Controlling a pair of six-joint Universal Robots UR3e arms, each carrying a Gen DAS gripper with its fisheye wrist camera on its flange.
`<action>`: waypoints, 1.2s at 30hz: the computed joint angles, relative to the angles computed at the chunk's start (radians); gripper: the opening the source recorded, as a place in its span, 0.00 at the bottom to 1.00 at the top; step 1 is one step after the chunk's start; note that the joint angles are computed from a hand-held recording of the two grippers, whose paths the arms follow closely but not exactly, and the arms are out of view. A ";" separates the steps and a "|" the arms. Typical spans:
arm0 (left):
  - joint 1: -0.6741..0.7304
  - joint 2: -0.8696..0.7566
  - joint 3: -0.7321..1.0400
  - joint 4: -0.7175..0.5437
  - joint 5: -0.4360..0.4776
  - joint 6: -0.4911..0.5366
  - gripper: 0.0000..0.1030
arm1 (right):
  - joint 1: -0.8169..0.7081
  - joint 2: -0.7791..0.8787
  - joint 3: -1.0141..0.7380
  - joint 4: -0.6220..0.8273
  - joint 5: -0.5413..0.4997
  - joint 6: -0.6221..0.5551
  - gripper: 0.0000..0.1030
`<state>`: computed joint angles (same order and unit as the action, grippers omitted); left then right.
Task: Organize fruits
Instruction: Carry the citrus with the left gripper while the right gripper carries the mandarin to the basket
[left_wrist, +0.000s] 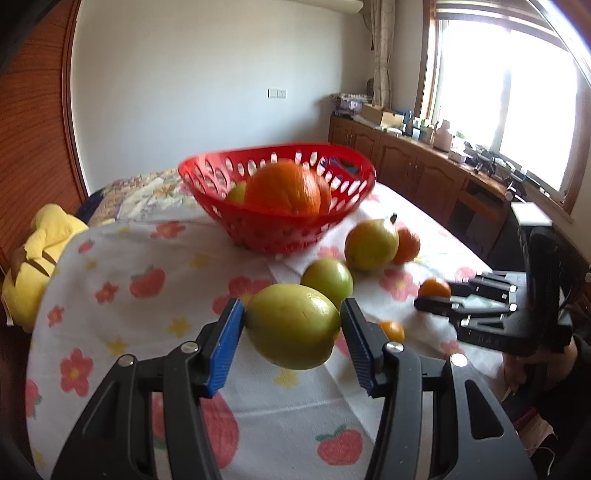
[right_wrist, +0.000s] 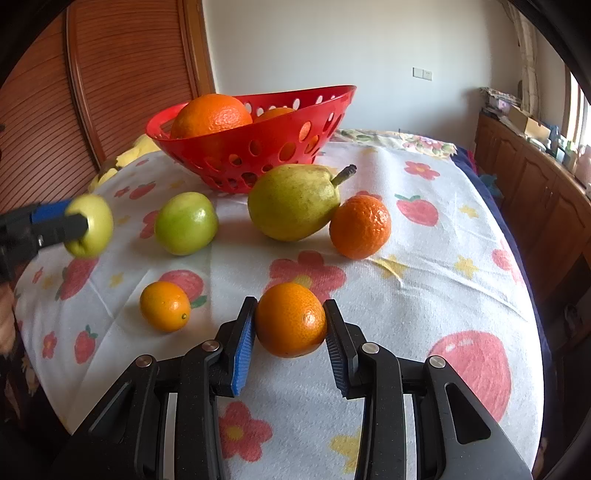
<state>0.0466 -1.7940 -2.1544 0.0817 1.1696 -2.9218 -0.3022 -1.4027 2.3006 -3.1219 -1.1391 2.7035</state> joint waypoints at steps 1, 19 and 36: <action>0.003 0.006 0.009 -0.008 -0.004 0.000 0.52 | 0.000 -0.002 -0.001 0.005 0.001 -0.002 0.34; 0.013 -0.042 0.295 -0.122 -0.036 -0.002 0.52 | -0.056 -0.127 -0.159 0.223 0.156 -0.017 0.34; -0.013 -0.296 0.647 -0.235 0.037 -0.026 0.52 | 0.106 0.187 -0.631 0.242 0.075 0.048 0.34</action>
<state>0.0336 -2.0899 -1.5076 -0.1529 1.2067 -2.9473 -0.1958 -1.2152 1.6700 -2.8801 -1.0643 2.7517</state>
